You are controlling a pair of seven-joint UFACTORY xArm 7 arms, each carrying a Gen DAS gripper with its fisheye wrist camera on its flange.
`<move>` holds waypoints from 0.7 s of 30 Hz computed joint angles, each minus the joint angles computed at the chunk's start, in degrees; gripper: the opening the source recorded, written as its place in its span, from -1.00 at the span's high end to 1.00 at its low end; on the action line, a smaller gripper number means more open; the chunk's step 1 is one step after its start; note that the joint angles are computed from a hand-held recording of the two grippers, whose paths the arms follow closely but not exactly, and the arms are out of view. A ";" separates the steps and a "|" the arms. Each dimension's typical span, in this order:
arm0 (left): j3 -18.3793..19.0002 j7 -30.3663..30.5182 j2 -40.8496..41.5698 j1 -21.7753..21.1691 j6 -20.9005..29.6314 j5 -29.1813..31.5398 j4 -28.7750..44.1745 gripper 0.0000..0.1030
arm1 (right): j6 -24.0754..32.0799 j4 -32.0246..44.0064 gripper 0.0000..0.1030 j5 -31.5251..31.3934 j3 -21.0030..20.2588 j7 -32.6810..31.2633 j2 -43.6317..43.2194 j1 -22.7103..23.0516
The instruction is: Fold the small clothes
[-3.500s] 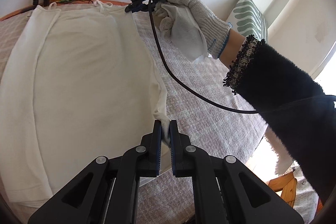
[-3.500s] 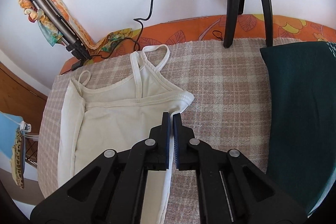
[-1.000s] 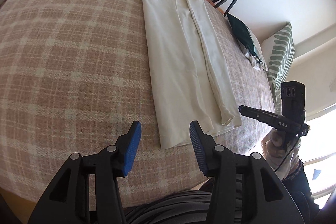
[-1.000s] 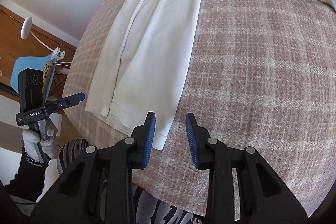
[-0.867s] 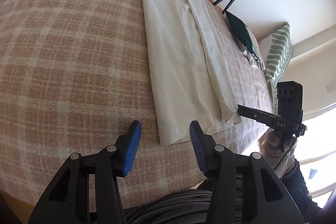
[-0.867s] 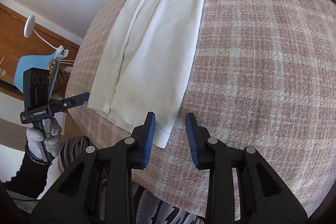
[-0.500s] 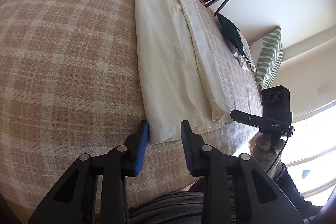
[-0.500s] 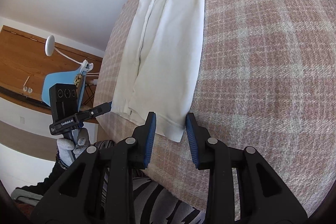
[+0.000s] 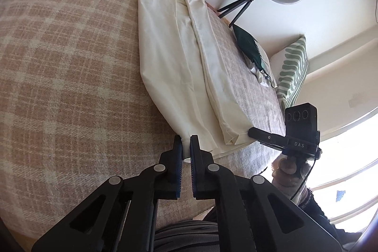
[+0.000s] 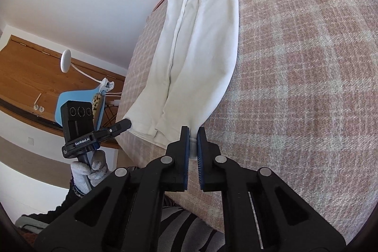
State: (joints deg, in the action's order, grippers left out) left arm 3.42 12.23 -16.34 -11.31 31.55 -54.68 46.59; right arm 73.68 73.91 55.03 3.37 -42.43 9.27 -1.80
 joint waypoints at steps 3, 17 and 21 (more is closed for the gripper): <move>0.02 0.11 0.45 0.21 -0.49 0.41 1.49 0.92 | 0.01 1.34 0.86 0.70 0.02 0.25 0.04 -0.08; -0.64 0.45 10.70 4.55 0.15 3.77 15.31 0.91 | -3.31 18.62 0.86 -1.54 2.70 7.29 9.89 0.49; -1.86 -0.22 15.51 6.92 0.47 4.85 19.99 0.92 | -4.89 26.87 0.86 -5.50 4.53 11.97 16.45 1.34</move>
State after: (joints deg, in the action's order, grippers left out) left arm 1.57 12.01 -0.83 -4.38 32.02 -49.83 66.58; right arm 68.79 100.78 49.53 7.90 -30.46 25.73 -0.46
